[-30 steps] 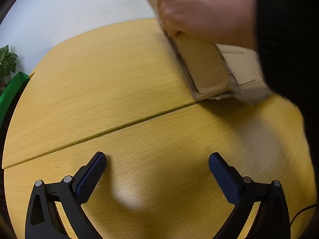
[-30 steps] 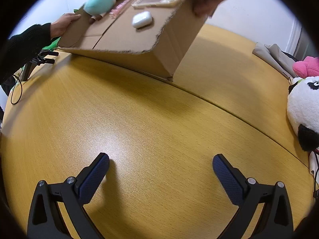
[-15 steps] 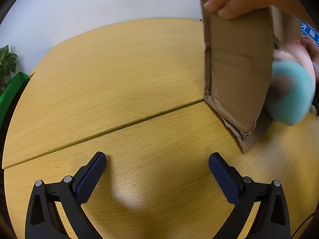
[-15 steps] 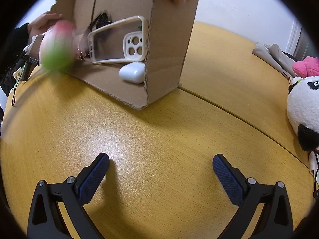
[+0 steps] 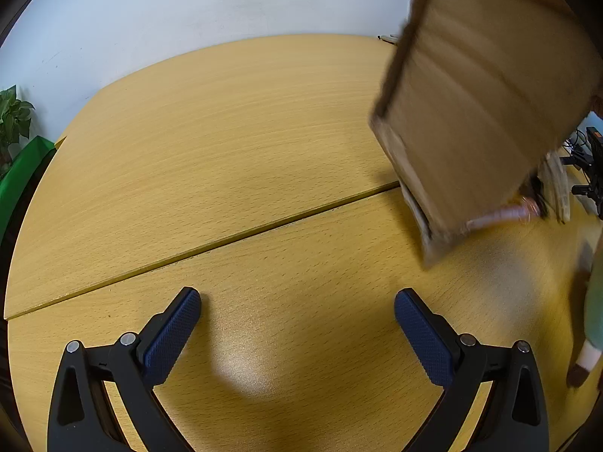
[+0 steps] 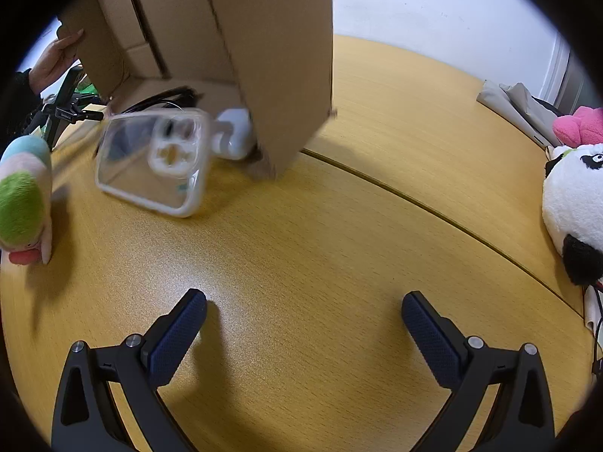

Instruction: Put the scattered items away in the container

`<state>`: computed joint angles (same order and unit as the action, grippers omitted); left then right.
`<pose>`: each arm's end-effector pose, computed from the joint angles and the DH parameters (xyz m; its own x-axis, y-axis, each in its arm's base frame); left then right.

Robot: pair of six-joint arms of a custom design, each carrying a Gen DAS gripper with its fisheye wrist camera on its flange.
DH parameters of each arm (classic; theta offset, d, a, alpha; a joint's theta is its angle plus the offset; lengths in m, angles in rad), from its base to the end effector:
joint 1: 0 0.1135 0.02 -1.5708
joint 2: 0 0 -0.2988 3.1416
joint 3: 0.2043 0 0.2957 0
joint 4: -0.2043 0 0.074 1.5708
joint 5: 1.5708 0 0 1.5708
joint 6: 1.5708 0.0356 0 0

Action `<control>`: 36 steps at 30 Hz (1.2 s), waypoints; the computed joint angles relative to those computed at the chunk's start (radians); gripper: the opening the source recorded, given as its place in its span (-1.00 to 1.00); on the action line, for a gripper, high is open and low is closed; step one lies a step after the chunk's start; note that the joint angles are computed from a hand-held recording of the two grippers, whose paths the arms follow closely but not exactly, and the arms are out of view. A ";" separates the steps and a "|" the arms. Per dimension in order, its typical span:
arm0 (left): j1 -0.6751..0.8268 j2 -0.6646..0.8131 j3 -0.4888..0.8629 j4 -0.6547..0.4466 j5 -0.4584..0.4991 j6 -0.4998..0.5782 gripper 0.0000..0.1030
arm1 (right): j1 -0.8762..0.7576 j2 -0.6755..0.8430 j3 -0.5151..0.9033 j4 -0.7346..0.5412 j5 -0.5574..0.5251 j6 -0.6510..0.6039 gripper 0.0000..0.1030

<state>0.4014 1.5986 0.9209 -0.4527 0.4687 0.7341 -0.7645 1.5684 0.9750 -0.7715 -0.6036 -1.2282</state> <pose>0.3161 0.1167 0.1817 -0.7330 0.3382 -0.5902 0.4307 0.9023 -0.0178 0.2406 -0.2028 0.1990 -0.6952 -0.4077 -0.5920 -0.5021 0.8648 -0.0059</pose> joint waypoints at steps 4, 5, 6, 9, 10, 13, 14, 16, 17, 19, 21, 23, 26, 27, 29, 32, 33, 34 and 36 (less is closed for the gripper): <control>-0.002 0.001 -0.001 0.003 -0.001 -0.002 1.00 | -0.001 -0.003 -0.004 0.000 0.000 -0.001 1.00; -0.003 0.002 -0.001 0.004 -0.001 -0.003 1.00 | -0.001 -0.003 -0.004 0.000 0.000 -0.002 1.00; -0.004 0.003 -0.001 0.006 -0.002 -0.004 1.00 | -0.002 -0.005 -0.006 0.000 0.000 -0.002 1.00; -0.008 0.007 -0.001 0.012 -0.004 -0.008 1.00 | -0.001 -0.007 -0.009 0.002 0.000 -0.001 1.00; -0.009 0.008 -0.002 0.014 -0.004 -0.010 1.00 | -0.001 -0.007 -0.009 0.002 -0.001 -0.001 1.00; -0.008 0.007 -0.003 0.013 -0.004 -0.008 1.00 | -0.001 -0.007 -0.010 0.002 -0.001 -0.002 1.00; -0.009 0.008 -0.003 0.015 -0.004 -0.009 1.00 | -0.001 -0.007 -0.010 0.003 0.000 -0.001 1.00; -0.009 0.008 -0.004 0.016 -0.004 -0.009 1.00 | -0.001 -0.008 -0.011 0.002 0.000 -0.002 1.00; -0.009 0.008 -0.004 0.016 -0.004 -0.009 1.00 | -0.001 -0.008 -0.011 0.003 0.000 -0.001 1.00; -0.009 0.007 -0.005 0.016 -0.004 -0.009 1.00 | -0.002 -0.009 -0.011 0.002 0.000 -0.002 1.00; -0.009 0.008 -0.005 0.017 -0.004 -0.009 1.00 | -0.002 -0.009 -0.011 0.001 -0.001 -0.002 1.00; -0.009 0.009 -0.004 0.017 -0.004 -0.009 1.00 | -0.001 -0.009 -0.012 0.003 0.000 -0.001 1.00; -0.012 0.012 -0.005 0.022 -0.005 -0.011 1.00 | 0.000 -0.007 -0.007 0.000 0.001 0.000 1.00; -0.012 0.012 -0.006 0.023 -0.005 -0.012 1.00 | 0.000 -0.007 -0.007 0.000 0.001 0.000 1.00; -0.010 0.009 -0.007 0.021 -0.004 -0.010 1.00 | 0.000 -0.006 -0.008 0.003 0.000 0.001 1.00; -0.013 0.014 -0.007 0.026 -0.004 -0.010 1.00 | 0.000 -0.009 -0.010 0.001 0.001 0.000 1.00; -0.012 0.013 -0.006 0.025 -0.004 -0.010 1.00 | 0.000 -0.010 -0.010 0.001 0.001 0.000 1.00; -0.013 0.014 -0.006 0.025 -0.004 -0.010 1.00 | 0.000 -0.010 -0.010 0.000 0.001 0.000 1.00; -0.012 0.013 -0.006 0.025 -0.004 -0.010 1.00 | 0.000 -0.010 -0.010 0.000 0.001 0.000 1.00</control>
